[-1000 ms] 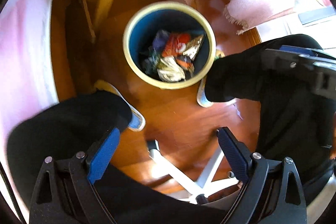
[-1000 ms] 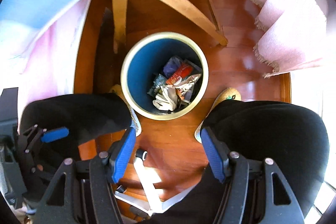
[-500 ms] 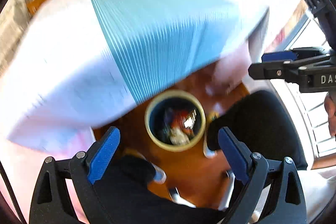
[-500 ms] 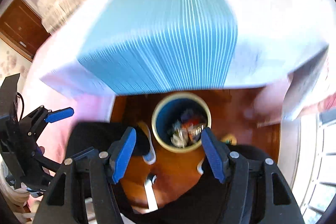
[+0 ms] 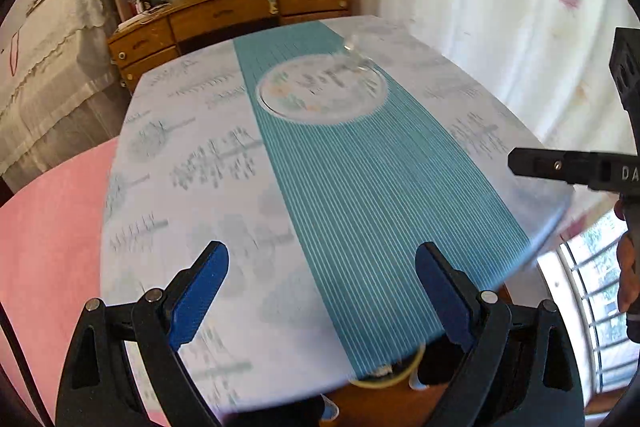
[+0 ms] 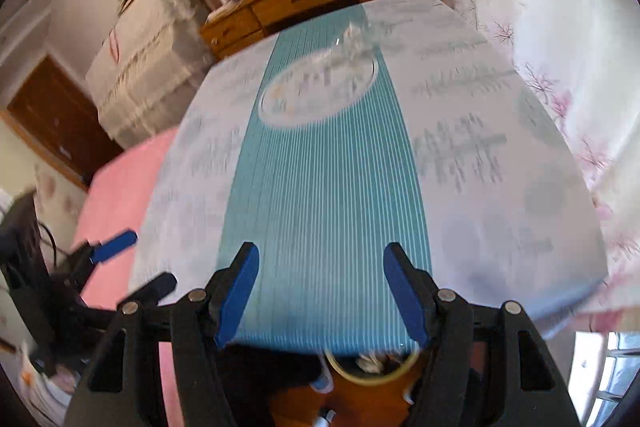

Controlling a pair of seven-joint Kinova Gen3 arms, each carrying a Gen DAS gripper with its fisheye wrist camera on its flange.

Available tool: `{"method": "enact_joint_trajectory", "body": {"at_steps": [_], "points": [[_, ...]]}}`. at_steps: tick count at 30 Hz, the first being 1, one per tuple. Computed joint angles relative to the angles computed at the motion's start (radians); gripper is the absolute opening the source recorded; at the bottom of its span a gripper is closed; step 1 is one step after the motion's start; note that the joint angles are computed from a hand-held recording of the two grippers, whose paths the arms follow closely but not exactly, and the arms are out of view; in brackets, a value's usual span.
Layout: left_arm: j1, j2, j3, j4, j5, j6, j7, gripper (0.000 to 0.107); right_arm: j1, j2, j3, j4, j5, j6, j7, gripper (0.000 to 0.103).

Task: Collect trash
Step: 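Grasp the clear plastic bottle with the right gripper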

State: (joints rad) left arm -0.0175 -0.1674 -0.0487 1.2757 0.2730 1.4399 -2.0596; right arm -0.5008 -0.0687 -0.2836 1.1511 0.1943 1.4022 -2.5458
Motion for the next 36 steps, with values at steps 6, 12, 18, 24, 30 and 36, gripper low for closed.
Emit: {"method": "enact_joint_trajectory", "body": {"at_steps": [6, 12, 18, 24, 30, 36], "points": [[-0.018, 0.208, 0.039, -0.192, 0.000, -0.022, 0.093, 0.093, 0.102, 0.118, 0.129, -0.035, -0.133, -0.149, 0.091, 0.069], [0.023, 0.378, 0.094, -0.366, -0.095, -0.082, 0.189, 0.093, 0.201, 0.230, 0.195, -0.035, -0.270, -0.308, 0.137, 0.069], [0.044, 0.555, 0.117, -0.582, -0.121, -0.046, 0.256, 0.093, 0.248, 0.313, 0.206, -0.042, -0.369, -0.427, 0.133, 0.069], [0.033, 0.657, 0.130, -0.694, -0.108, -0.005, 0.289, 0.093, 0.217, 0.358, 0.229, -0.068, -0.301, -0.482, 0.082, 0.070], [0.031, 0.710, 0.133, -0.739, -0.104, 0.002, 0.309, 0.093, 0.194, 0.445, 0.257, -0.212, -0.226, -0.408, 0.031, 0.071], [0.023, 0.737, 0.136, -0.765, -0.099, -0.002, 0.321, 0.093, 0.155, 0.584, 0.280, -0.473, -0.163, -0.224, 0.069, 0.072]]}}
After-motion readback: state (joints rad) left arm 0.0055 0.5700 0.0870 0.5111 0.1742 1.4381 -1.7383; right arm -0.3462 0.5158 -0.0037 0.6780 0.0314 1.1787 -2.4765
